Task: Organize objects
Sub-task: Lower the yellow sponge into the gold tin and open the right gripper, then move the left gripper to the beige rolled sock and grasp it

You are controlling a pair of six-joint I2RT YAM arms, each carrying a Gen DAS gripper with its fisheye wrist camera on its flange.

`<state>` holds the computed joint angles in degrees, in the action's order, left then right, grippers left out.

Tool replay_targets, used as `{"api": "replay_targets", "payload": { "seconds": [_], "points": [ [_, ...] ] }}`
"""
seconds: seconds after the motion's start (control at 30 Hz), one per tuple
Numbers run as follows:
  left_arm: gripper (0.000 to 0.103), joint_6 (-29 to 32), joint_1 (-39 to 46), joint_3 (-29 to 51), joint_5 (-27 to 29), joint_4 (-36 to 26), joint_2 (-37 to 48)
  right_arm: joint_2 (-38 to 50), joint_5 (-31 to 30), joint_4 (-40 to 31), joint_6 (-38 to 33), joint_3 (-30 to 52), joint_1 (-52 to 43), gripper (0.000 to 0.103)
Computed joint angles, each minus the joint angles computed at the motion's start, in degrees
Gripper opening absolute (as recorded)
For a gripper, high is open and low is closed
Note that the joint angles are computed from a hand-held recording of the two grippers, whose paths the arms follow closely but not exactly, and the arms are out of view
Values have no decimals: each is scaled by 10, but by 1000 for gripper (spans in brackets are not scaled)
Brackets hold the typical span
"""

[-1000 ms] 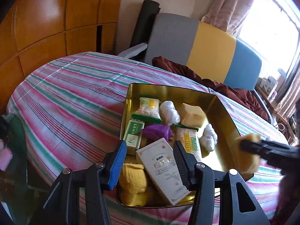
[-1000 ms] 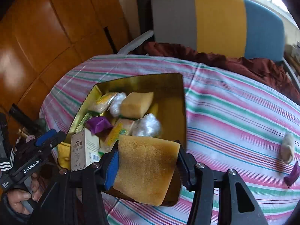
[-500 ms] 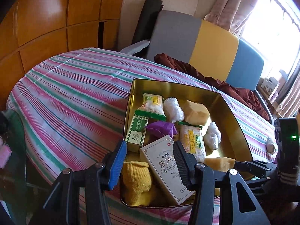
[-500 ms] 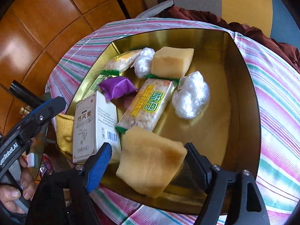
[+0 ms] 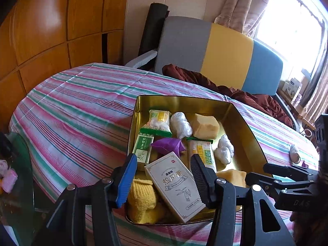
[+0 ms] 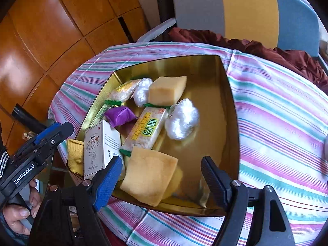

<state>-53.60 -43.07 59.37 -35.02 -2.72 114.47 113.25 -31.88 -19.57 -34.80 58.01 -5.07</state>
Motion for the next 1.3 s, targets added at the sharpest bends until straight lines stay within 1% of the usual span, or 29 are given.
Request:
{"api": "replay_targets", "payload": {
  "seconds": [0.17,0.4,0.7,0.83,1.03,1.13,1.3],
  "points": [
    [57,13,-9,22,-2,-13,8,-11,9,1,-3,4,-17,81],
    [57,44,-22,68,0,-32,29,-10,14,-10,-8,29,-60,81],
    [57,94,-35,157,2,-66,72,26,24,-36,-8,116,-143,81],
    [57,117,-41,200,8,-77,94,48,33,-47,1,168,-178,81],
    [57,149,-51,278,18,-105,137,110,44,-72,22,274,-234,81],
    [57,163,-56,326,25,-125,164,154,52,-85,39,344,-258,81],
    [57,189,-63,435,39,-169,223,256,61,-95,98,485,-304,81]
  ]
}}
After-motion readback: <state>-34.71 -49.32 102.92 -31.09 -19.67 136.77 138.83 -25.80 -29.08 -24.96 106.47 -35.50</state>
